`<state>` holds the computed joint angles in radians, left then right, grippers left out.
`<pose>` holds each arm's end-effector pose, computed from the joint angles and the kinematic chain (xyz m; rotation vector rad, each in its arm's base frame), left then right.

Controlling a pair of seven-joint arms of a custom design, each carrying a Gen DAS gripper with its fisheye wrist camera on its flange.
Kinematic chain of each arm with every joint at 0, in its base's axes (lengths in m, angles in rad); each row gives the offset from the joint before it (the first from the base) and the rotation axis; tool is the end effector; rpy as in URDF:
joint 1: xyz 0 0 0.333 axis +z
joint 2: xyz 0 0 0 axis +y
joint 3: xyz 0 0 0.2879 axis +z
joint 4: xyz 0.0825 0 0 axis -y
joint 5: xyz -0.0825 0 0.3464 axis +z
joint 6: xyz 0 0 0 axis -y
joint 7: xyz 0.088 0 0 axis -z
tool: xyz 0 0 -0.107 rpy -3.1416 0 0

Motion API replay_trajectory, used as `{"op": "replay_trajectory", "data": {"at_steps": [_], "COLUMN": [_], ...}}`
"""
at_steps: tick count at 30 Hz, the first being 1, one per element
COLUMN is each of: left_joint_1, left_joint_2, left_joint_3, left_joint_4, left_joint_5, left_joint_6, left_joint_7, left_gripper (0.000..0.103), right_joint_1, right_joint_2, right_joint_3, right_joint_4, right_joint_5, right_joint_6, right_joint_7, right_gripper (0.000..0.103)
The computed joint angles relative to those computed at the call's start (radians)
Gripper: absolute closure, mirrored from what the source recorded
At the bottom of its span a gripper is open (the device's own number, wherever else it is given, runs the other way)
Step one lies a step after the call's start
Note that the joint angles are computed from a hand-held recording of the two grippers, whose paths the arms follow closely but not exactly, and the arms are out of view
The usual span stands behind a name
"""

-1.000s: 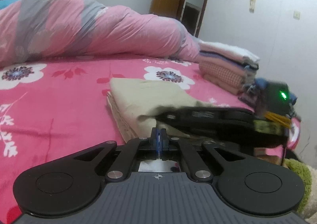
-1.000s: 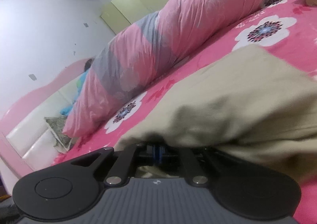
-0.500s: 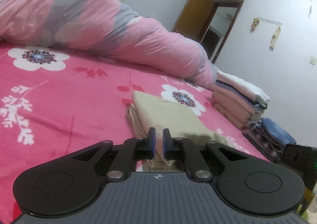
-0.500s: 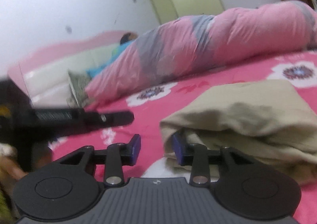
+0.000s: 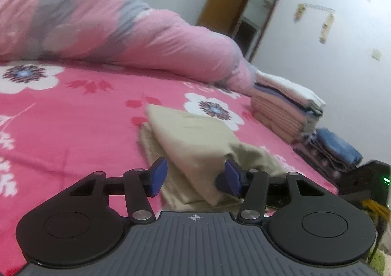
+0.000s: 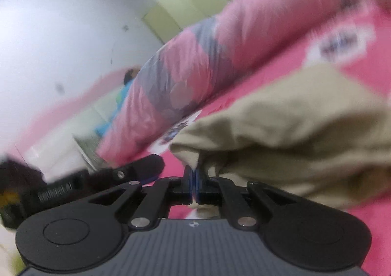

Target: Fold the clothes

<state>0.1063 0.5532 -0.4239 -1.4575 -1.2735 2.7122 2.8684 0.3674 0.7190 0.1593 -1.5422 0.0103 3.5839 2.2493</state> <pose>0.6830 -0.1232 0.4323 -1.3216 2.0529 -1.6298 0.6190 0.3188 0.4012 -1.0882 1.4536 -0.1897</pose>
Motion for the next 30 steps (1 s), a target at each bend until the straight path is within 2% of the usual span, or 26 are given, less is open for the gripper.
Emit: {"op": "replay_trajectory", "data": {"at_steps": [1, 2, 4, 7, 9, 11, 14, 15, 17, 18, 20, 21, 25, 28, 30], "left_joint_1": [-0.002, -0.010, -0.033, -0.071, -0.071, -0.061, -0.045, -0.036, -0.012, 0.003, 0.050, 0.066, 0.083, 0.052, 0.026], "left_joint_2": [0.005, 0.012, 0.031, 0.063, 0.078, 0.087, 0.100, 0.099, 0.086, 0.077, 0.044, 0.026, -0.032, -0.031, -0.015], "left_joint_3": [-0.002, 0.000, 0.009, 0.024, 0.007, -0.022, -0.052, -0.063, -0.085, -0.096, -0.131, -0.139, -0.125, -0.083, -0.060], "left_joint_4": [0.005, 0.012, 0.031, 0.059, 0.063, 0.057, 0.059, 0.055, 0.037, 0.025, -0.020, -0.042, -0.102, -0.096, -0.071], "left_joint_5": [0.006, 0.020, 0.070, 0.177, 0.214, 0.232, 0.268, 0.277, 0.284, 0.280, 0.236, 0.210, 0.107, 0.083, 0.083], "left_joint_6": [-0.005, -0.002, 0.016, 0.061, 0.093, 0.132, 0.160, 0.163, 0.159, 0.152, 0.137, 0.130, 0.124, 0.133, 0.146], "left_joint_7": [0.019, 0.029, 0.024, -0.027, -0.017, 0.007, -0.008, -0.012, -0.015, -0.011, 0.038, 0.060, 0.137, 0.138, 0.127], "left_gripper": [0.050, 0.050, 0.050, 0.050, 0.050, 0.051, 0.051, 0.051, 0.051, 0.051, 0.050, 0.050, 0.040, 0.039, 0.039], "right_joint_1": [-0.065, -0.094, -0.122, -0.081, -0.084, -0.098, -0.103, -0.080, 0.009, 0.064, 0.208, 0.246, 0.370, 0.464, 0.475], "right_joint_2": [0.016, 0.023, 0.035, 0.009, -0.014, -0.052, -0.138, -0.173, -0.221, -0.229, -0.225, -0.216, -0.169, -0.105, -0.031], "right_joint_3": [0.064, 0.095, 0.108, 0.040, 0.027, 0.023, -0.006, -0.033, -0.120, -0.175, -0.326, -0.368, -0.515, -0.625, -0.663], "right_joint_4": [-0.007, -0.016, -0.027, -0.073, -0.118, -0.164, -0.223, -0.233, -0.240, -0.232, -0.205, -0.184, -0.100, -0.024, 0.074], "right_joint_5": [-0.060, -0.063, -0.095, -0.024, -0.007, -0.040, -0.181, -0.202, -0.173, -0.159, -0.101, -0.098, -0.138, -0.164, -0.189], "right_joint_6": [0.030, 0.051, 0.089, 0.115, 0.131, 0.124, 0.079, 0.036, -0.035, -0.057, -0.087, -0.107, -0.226, -0.317, -0.366], "right_joint_7": [0.070, 0.086, 0.144, 0.168, 0.193, 0.204, 0.108, 0.044, -0.113, -0.200, -0.376, -0.440, -0.665, -0.774, -0.798], "right_gripper": [0.101, 0.101, 0.101, 0.100, 0.099, 0.099, 0.098, 0.098, 0.095, 0.086, 0.068, 0.066, 0.066, 0.066, 0.072]}}
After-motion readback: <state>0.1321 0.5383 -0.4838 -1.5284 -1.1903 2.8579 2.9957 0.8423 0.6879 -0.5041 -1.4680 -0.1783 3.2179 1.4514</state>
